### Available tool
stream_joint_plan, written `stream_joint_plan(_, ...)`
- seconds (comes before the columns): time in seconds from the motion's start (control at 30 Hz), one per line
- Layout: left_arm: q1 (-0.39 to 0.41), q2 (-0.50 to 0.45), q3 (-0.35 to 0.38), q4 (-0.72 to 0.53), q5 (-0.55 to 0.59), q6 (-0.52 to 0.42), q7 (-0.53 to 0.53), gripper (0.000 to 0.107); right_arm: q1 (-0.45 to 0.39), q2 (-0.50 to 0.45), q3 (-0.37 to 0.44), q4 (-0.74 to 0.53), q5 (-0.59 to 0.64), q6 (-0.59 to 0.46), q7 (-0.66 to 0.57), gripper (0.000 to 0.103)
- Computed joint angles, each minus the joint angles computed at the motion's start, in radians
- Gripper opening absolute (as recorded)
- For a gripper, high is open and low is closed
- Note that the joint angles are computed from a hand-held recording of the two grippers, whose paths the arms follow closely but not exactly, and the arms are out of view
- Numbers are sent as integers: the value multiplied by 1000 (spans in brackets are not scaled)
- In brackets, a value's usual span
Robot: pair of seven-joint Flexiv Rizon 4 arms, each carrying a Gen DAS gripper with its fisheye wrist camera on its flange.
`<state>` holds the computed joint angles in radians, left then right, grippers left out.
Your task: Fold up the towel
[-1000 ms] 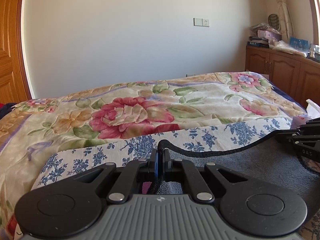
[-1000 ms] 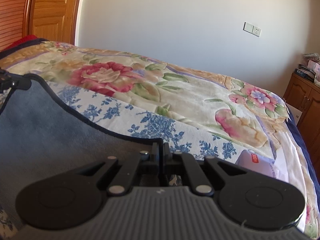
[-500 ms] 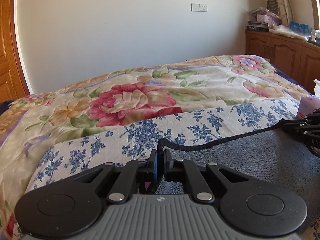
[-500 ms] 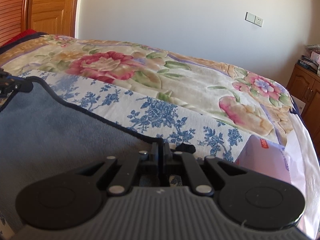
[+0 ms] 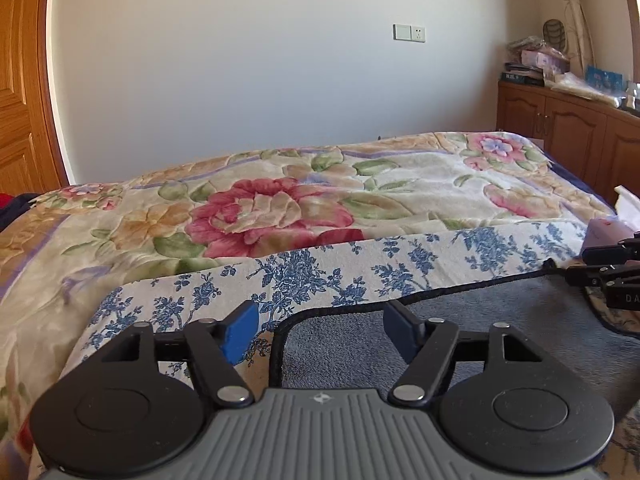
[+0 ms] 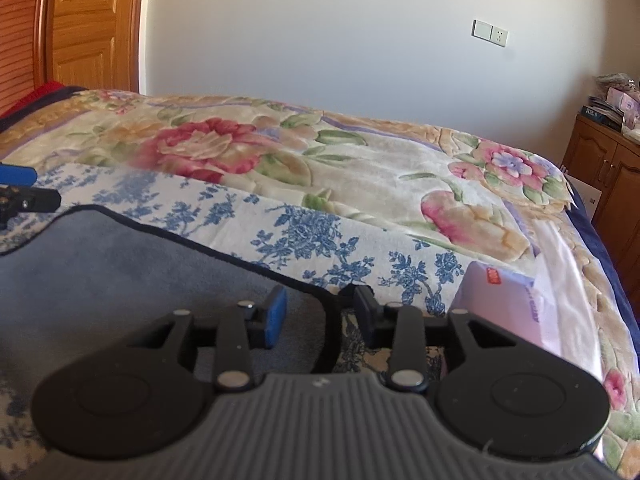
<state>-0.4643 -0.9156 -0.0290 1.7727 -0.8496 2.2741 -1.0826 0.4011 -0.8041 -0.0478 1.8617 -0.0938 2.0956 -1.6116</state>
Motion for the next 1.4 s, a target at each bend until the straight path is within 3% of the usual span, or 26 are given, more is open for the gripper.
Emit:
stream_joint_plan(0.43, -73, 162, -13, 132, -93, 65, 52, 84, 10, 155, 23, 144, 56, 33, 12, 51)
stream_joint_plan(0.73, -104, 245, -62, 183, -172, 123, 121, 90, 26, 250, 26, 215, 97, 50, -13, 52)
stream_joint_plan(1.17, -151, 317, -117, 224, -278, 174, 229, 94, 66, 313, 29, 280, 170, 75, -68, 57)
stream_joint_plan(1.4, -178, 355, -153, 245, -341, 212, 276, 99, 83, 360, 40, 326, 221, 101, -99, 72)
